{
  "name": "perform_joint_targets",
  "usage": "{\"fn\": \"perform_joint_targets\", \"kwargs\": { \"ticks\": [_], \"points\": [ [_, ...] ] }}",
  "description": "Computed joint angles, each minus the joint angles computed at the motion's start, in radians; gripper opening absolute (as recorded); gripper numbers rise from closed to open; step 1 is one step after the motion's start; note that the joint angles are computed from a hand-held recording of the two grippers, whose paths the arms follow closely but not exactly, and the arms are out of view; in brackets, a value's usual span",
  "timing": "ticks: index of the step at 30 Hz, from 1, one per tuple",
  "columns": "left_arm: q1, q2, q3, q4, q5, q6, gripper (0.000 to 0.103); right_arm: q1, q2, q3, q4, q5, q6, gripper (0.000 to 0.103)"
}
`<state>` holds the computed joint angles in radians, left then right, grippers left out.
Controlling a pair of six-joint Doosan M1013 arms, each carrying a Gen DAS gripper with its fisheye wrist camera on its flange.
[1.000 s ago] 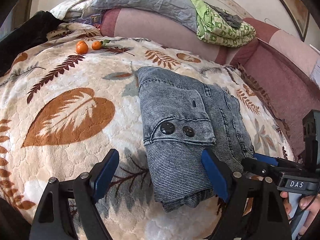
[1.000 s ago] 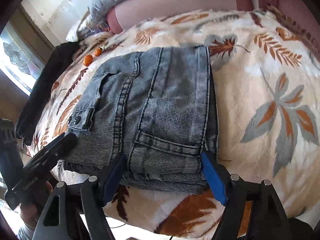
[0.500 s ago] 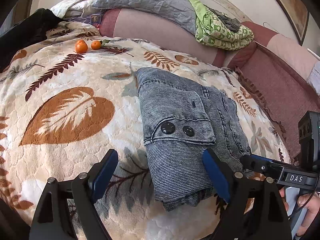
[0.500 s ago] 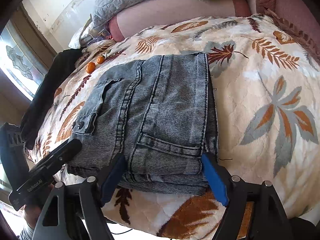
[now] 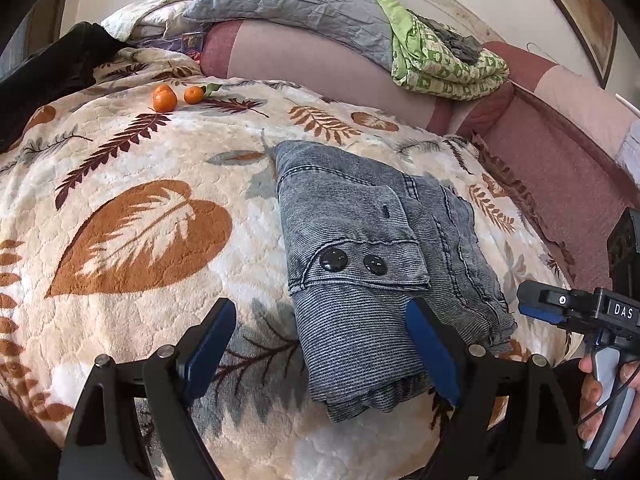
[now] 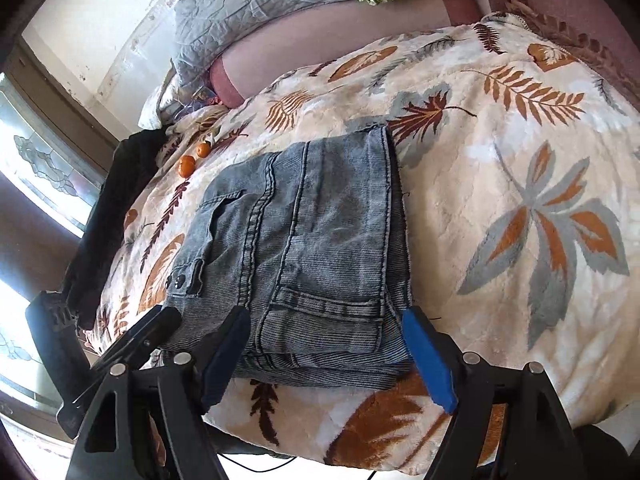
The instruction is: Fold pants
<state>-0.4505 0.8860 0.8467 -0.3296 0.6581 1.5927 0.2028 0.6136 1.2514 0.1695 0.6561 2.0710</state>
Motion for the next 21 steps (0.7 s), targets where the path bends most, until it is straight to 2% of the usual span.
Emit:
{"fn": "perform_joint_targets", "kwargs": {
  "ticks": [4, 9, 11, 16, 19, 21],
  "points": [
    [0.006, 0.004, -0.017, -0.024, 0.020, 0.002, 0.087, -0.025, -0.007, 0.016, 0.062, -0.008, -0.005, 0.081],
    [0.030, 0.017, -0.057, -0.054, 0.046, -0.073, 0.087, -0.067, 0.010, 0.012, 0.267, 0.008, -0.082, 0.081],
    [0.040, 0.036, -0.094, -0.072, 0.084, -0.089, 0.087, -0.082, 0.024, -0.003, 0.330, 0.026, -0.116, 0.081],
    [0.057, 0.104, -0.220, -0.141, 0.220, -0.113, 0.087, -0.105, 0.061, -0.049, 0.390, 0.072, -0.120, 0.081],
    [0.067, 0.154, -0.308, -0.225, 0.312, -0.122, 0.087, -0.116, 0.084, -0.077, 0.428, 0.114, -0.130, 0.081],
    [0.070, 0.179, -0.353, -0.252, 0.348, -0.135, 0.087, -0.120, 0.099, -0.095, 0.456, 0.142, -0.156, 0.081]
  ]
}}
